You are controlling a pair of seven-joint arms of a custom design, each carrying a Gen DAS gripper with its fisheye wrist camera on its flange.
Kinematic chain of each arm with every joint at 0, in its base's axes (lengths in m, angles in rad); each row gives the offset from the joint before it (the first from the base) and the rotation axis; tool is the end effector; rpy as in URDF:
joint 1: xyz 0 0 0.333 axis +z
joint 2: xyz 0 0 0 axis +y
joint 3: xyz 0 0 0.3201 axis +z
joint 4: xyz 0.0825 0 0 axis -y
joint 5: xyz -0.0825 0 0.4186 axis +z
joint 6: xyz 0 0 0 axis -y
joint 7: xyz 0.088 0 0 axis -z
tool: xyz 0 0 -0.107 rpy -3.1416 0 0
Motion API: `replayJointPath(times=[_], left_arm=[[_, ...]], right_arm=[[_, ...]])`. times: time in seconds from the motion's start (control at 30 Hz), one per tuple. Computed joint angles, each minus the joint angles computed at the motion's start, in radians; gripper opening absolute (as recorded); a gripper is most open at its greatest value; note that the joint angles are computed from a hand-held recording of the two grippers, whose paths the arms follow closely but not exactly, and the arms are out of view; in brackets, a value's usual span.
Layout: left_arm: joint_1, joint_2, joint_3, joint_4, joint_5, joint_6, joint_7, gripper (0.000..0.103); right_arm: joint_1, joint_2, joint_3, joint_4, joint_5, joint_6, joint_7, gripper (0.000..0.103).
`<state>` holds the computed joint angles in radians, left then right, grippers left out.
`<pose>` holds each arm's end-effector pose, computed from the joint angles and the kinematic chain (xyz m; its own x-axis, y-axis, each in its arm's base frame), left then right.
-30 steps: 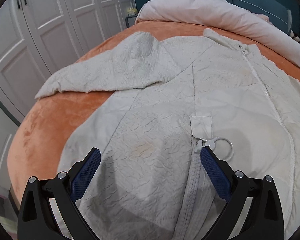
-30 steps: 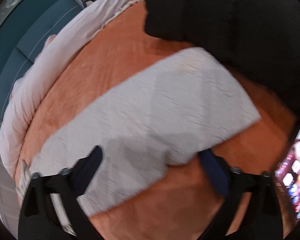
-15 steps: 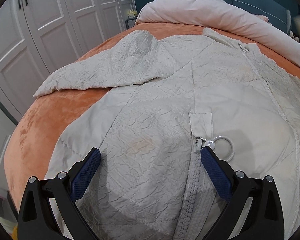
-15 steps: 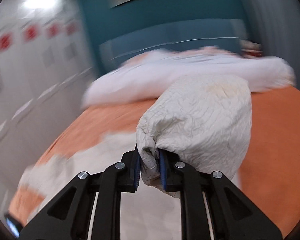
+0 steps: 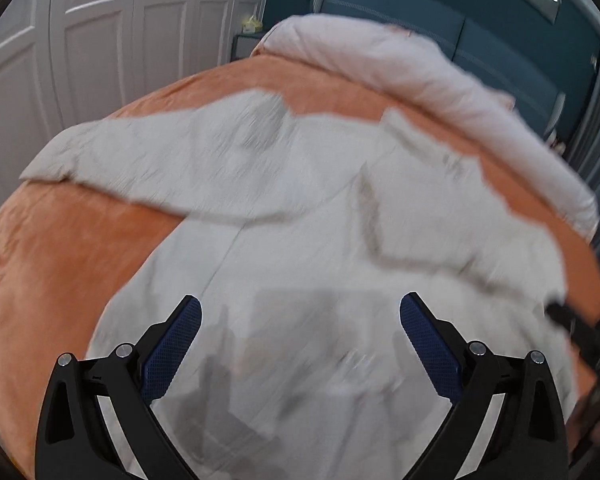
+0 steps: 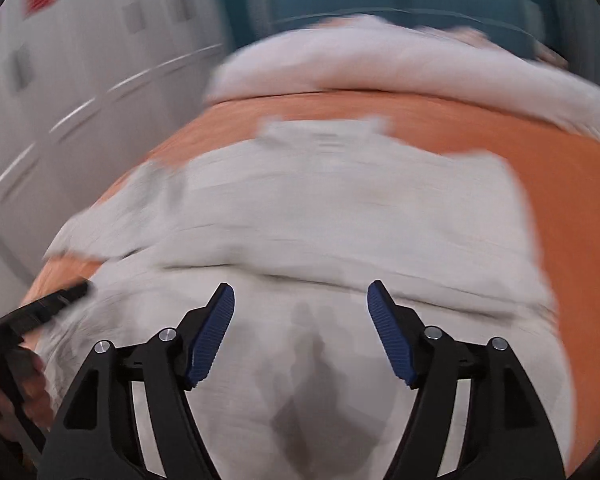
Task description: Fold large clothes
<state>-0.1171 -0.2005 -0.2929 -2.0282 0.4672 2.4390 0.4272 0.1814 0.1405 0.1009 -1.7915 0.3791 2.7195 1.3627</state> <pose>0.5264 -0.2407 0.5944 0.3520 -0.9087 0.2245 -0.6541 -0.4104 -0.6354 0.6618 0.1740 0.5523 0.2836 -0.9337 -0.2186 -0.7084 -0.0503 -0.7040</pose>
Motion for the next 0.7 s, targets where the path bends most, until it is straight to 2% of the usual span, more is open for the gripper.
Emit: replayJointPath(times=[0.1,0.23,0.3,0.33,0.37,0.4,0.43,0.47,0.5,0.53,0.6,0.63,0.7], left_arm=[[-0.014,0.11,0.027,0.107,-0.084,0.072,0.067,0.098],[-0.051,0.301,0.067,0.298,-0.214,0.035,0.172,0.096],[-0.066,0.378,0.084,0.373,-0.277,0.023,0.222,0.081],[-0.074,0.404,0.092,0.398,-0.298,0.018,0.245,0.063],[-0.081,0.431,0.099,0.427,-0.319,0.011,0.274,0.05],[-0.093,0.46,0.111,0.467,-0.319,-0.012,0.285,0.047],[-0.106,0.466,0.126,0.472,-0.306,-0.005,0.284,0.035],[-0.117,0.47,0.138,0.478,-0.289,0.007,0.287,0.018],[-0.133,0.479,0.153,0.5,-0.249,0.005,0.288,0.008],[-0.137,0.484,0.161,0.515,-0.237,0.014,0.298,0.005],[-0.145,0.482,0.185,0.528,-0.2,0.06,0.278,0.003],[-0.153,0.482,0.198,0.544,-0.166,0.072,0.263,0.003],[-0.161,0.485,0.215,0.568,-0.117,0.096,0.239,0.003]], right_arm=[[-0.033,-0.007,-0.05,-0.02,-0.024,-0.003,0.125,0.067],[-0.067,-0.003,-0.074,-0.036,-0.069,0.009,0.209,0.067],[-0.08,0.016,-0.079,-0.023,-0.096,0.011,0.235,0.067],[-0.086,0.029,-0.078,-0.008,-0.103,0.007,0.247,0.067],[-0.097,0.053,-0.076,0.021,-0.098,-0.002,0.247,0.067],[-0.108,0.084,-0.073,0.062,-0.095,-0.017,0.252,0.067],[-0.119,0.111,-0.069,0.101,-0.092,-0.03,0.256,0.067],[-0.129,0.143,-0.063,0.144,-0.088,-0.042,0.259,0.066],[-0.131,0.194,-0.063,0.213,-0.099,-0.061,0.281,0.058],[-0.135,0.236,-0.058,0.273,-0.11,-0.083,0.294,0.052],[-0.139,0.331,-0.053,0.416,-0.138,-0.154,0.324,0.003],[-0.144,0.359,-0.045,0.461,-0.141,-0.169,0.332,0.003],[-0.172,0.363,0.012,0.472,-0.087,-0.091,0.282,0.0]])
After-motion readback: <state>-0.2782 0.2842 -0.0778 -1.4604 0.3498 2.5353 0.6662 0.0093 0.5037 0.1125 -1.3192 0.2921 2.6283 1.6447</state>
